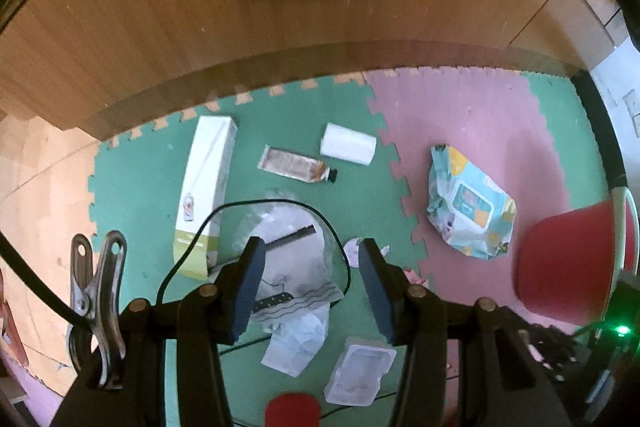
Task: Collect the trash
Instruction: 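Close the right tool on the pink printed paper while the left tool approaches the white plastic piece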
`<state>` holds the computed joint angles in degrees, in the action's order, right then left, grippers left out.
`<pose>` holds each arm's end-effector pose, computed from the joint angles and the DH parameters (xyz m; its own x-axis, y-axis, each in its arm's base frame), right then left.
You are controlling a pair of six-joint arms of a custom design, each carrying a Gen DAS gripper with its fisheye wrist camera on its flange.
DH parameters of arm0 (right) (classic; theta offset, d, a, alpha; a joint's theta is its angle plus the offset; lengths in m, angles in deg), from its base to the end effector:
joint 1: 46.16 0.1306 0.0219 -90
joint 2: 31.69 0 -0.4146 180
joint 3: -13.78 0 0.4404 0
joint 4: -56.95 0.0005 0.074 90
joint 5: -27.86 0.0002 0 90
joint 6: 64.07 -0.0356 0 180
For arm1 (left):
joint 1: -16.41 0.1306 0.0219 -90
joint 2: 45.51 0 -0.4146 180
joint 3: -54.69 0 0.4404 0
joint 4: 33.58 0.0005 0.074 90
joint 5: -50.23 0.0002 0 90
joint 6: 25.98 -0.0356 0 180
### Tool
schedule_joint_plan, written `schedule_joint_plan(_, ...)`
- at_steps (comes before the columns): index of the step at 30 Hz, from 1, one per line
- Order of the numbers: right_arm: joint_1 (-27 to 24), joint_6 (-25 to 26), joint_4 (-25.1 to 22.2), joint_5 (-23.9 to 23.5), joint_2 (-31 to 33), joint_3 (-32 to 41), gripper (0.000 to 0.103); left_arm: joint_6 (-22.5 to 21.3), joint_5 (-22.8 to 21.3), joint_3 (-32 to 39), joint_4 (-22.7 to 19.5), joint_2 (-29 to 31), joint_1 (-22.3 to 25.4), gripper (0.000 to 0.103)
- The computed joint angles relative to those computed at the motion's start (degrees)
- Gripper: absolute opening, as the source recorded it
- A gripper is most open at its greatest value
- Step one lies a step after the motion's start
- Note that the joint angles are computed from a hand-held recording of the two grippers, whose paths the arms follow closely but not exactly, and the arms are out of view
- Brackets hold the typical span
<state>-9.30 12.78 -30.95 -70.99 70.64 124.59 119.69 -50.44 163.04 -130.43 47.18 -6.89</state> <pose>0.4498 0.3434 0.4932 -0.9059 -0.3982 -0.1444 -0.4203 0.8875 0.1890 0.4450 -0.1850 0.5559 -0.8113 -0.5342 -0.2375 -0.5450 0.8381 -0.0233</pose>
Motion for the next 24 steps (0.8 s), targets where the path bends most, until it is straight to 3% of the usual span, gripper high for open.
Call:
schedule_joint_plan(7, -0.79, -6.85, 3.77, -3.88, 0.50, -6.45, 0.048, -1.07, 0.82, -0.41, 1.18, 0.43, 0.05, 0.051)
schedule_joint_plan(10, -0.90, -11.35, 6.18, -5.04, 0.65, -9.22, 0.050, -1.74, 1.42, -0.65, 1.42, 0.75, -0.06, 0.051)
schedule_joint_plan(24, 0.41, -23.33, 10.62, -6.44, 4.98, -12.48, 0.054, -3.96, 3.42, -1.79, 1.69, 1.70, -0.28, 0.051)
